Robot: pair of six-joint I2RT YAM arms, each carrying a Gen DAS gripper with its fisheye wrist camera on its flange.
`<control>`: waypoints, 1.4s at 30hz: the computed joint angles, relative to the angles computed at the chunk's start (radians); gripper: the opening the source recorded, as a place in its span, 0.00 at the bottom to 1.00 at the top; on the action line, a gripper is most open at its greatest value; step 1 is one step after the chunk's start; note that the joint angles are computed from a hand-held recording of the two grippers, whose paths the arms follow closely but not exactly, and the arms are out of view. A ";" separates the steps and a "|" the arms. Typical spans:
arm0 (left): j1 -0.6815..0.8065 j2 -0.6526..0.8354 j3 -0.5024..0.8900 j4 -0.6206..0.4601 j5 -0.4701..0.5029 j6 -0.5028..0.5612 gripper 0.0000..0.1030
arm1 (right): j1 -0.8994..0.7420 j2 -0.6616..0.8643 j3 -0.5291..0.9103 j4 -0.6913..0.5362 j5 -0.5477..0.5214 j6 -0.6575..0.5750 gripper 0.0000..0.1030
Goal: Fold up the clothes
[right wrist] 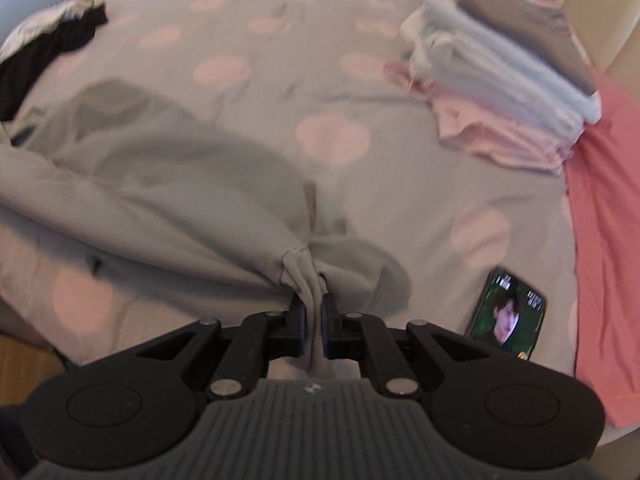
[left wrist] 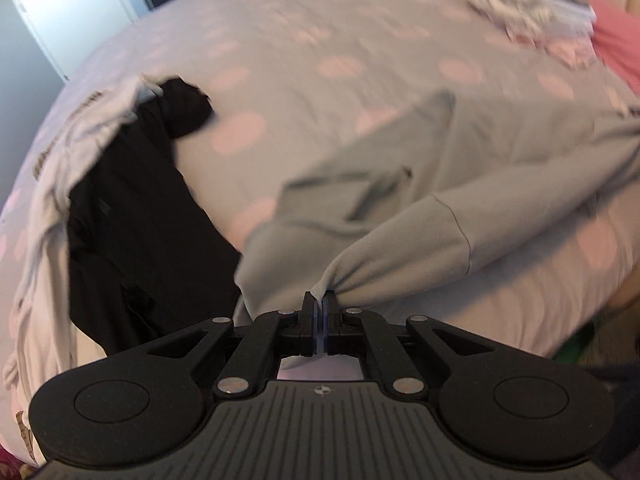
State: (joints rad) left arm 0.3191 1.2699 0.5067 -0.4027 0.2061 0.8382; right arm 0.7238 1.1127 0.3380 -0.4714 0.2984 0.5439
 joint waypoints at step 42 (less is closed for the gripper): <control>-0.311 0.309 0.071 0.082 0.021 -0.061 0.38 | -0.250 0.107 0.071 0.163 -0.396 -0.594 0.45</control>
State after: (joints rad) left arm 0.0085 1.5791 0.5778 -0.3207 0.2275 0.7777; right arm 0.4735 1.2201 0.4086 -0.3089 -0.0979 -0.0502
